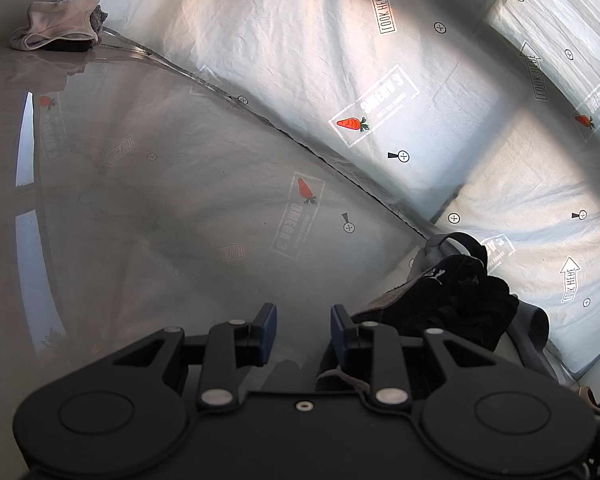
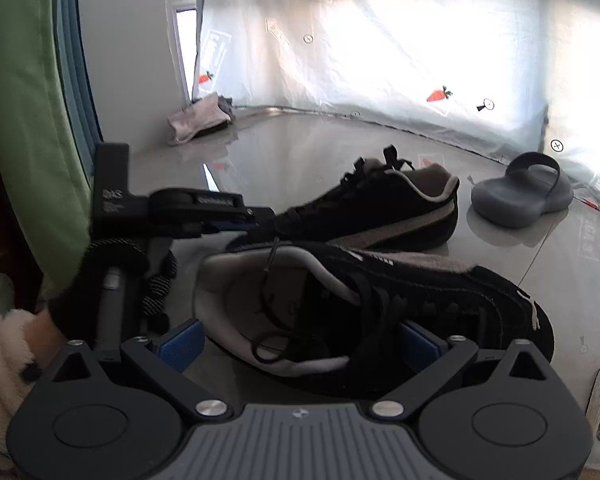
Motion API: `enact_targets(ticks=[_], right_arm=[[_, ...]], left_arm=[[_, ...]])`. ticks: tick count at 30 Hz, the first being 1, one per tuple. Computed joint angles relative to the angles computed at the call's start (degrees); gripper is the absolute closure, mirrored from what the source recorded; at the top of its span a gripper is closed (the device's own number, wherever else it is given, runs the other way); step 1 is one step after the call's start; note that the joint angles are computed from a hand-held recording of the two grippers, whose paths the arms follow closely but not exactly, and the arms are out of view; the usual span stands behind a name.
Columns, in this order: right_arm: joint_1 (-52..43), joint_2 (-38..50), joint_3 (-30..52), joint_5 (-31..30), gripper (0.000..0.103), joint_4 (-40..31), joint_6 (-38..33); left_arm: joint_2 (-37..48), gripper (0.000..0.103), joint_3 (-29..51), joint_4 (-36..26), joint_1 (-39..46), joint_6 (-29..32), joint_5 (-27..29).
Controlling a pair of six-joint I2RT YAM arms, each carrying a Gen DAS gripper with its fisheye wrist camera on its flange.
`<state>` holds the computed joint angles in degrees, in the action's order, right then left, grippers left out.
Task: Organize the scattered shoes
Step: 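Set the black sneaker beside its matching black sneaker with the right gripper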
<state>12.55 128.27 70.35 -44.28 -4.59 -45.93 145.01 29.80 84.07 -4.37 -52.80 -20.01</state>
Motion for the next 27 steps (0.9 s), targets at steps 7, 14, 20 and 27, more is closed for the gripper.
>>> enact_targets(ticks=[7,14,20,27], right_arm=[[3.36,2.12,0.14,2.50,0.001,0.86,0.95],[1.90,2.45,-4.55,-0.05,0.002,11.59,-5.53],[2.38,3.30,-8.72,8.38,0.002,26.93,-18.42],[2.52,9.92,9.43,8.15,0.001,3.11,-17.10]], left_arm=[[0.24,0.073,0.07,0.31,0.06,-0.29,0.13],[0.19,0.073,0.17,0.17,0.06,-0.21,0.15],[0.12,0.073,0.16,0.03,0.16,0.03,0.18],[0.11,0.073,0.01,0.24,0.23,-0.04,0.28]])
